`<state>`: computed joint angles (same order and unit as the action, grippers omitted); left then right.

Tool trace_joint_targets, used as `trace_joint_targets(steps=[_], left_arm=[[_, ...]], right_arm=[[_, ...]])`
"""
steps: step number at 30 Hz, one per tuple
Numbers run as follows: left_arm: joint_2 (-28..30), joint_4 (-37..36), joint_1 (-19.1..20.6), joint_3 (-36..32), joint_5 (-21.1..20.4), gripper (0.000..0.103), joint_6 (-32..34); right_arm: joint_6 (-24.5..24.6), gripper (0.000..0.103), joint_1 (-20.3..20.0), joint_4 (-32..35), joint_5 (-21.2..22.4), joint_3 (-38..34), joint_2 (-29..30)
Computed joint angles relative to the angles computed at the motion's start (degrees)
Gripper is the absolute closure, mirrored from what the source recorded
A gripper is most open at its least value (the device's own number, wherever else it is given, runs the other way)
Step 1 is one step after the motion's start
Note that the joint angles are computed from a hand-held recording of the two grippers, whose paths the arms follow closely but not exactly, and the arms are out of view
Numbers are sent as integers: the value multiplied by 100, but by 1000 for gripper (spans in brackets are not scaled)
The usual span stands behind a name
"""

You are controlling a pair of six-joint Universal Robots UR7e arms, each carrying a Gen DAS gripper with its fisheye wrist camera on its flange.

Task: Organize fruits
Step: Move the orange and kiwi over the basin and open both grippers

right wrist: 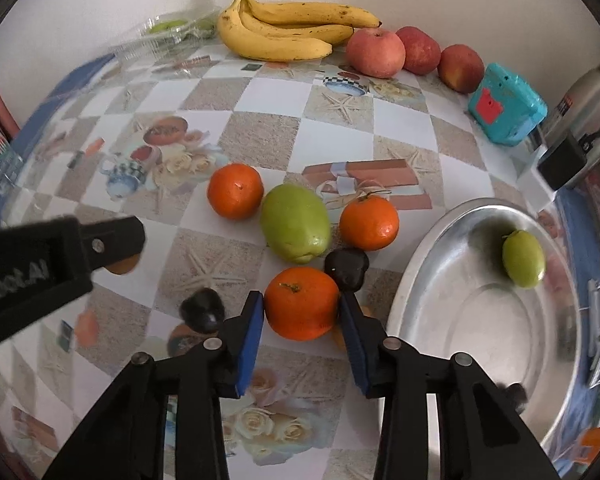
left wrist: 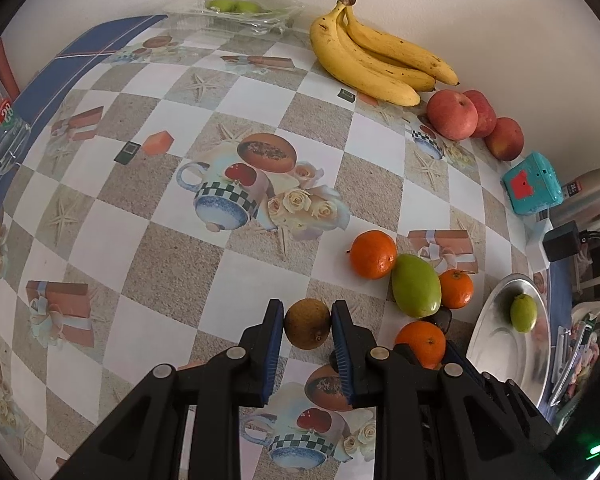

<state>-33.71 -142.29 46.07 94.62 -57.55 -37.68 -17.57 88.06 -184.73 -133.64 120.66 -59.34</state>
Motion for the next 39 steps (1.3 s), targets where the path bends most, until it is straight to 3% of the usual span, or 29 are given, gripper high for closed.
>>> trace_joint_targets(steps=[5,8,13,17,25,39], left_arm=[[-18,-64,-13,12,16,76,10],[-24,-103,-33,19,16,76,17],[-3,-161,-92,18,21,76,55],[52,-166,-158,-5,8,76,108],[253,-106,-385,-119,-97,76,336],[832,-446,-1031,-254,-843,76,1471]], right_arm=[[603,63,-181,227,1109,179,-554],[756,63,-194,206,1345,243,-766],[829,63,-213,129,1393,323,-1056],[995,63,-316,199,1184,385,-1303],[1727,63,-914,486,912,602,-2012],[2035,63,-1695,367,1060,1011,-2891]])
